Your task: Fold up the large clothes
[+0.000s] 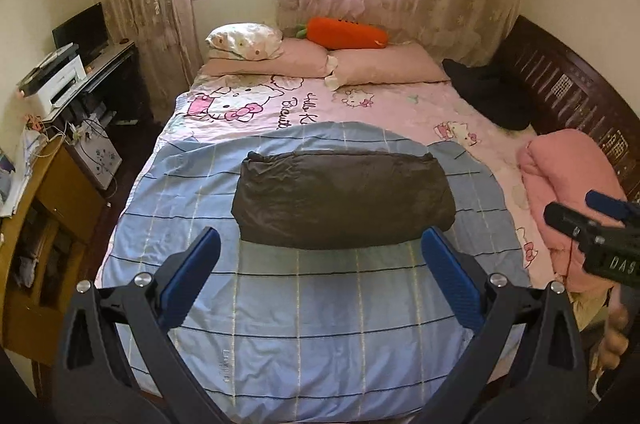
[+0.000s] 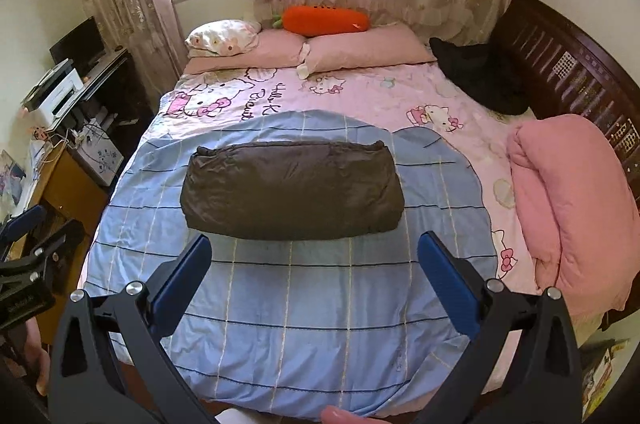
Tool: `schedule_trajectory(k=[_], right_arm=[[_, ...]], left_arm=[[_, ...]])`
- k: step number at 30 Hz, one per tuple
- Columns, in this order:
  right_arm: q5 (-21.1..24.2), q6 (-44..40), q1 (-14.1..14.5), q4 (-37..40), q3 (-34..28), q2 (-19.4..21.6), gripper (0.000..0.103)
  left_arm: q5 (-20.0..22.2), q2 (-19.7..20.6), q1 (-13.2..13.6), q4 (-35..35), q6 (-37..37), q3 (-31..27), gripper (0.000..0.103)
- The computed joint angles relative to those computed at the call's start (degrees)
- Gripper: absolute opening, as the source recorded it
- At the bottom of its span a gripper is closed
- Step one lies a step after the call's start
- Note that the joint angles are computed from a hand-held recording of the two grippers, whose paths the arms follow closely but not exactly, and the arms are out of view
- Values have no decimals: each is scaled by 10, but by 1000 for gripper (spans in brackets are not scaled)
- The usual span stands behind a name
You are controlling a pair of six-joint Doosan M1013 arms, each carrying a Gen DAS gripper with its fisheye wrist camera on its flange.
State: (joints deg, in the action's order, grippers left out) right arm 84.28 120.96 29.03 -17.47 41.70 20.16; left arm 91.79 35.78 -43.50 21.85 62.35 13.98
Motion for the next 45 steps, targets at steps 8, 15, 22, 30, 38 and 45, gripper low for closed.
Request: schedule_trajectory(k=[8, 15, 22, 30, 38, 45], right_arm=[[15, -12, 3, 2, -4, 2, 102], [22, -10, 2, 5, -3, 2, 102], [24, -22, 11, -16, -10, 6, 102], [32, -19, 9, -14, -20, 11, 102], [32, -16, 7, -8, -20, 12, 102], [33, -15, 1, 9, -19, 15, 102]], left_arm=[[-18, -14, -2, 3, -6, 25, 101], [-28, -25, 1, 2, -14, 50, 101], [-30, -23, -2, 19, -6, 46, 101], [-24, -17, 3, 0, -13, 33, 101], [-25, -22, 6, -4, -14, 45, 101], [-21, -18, 4, 1, -8, 43, 101]])
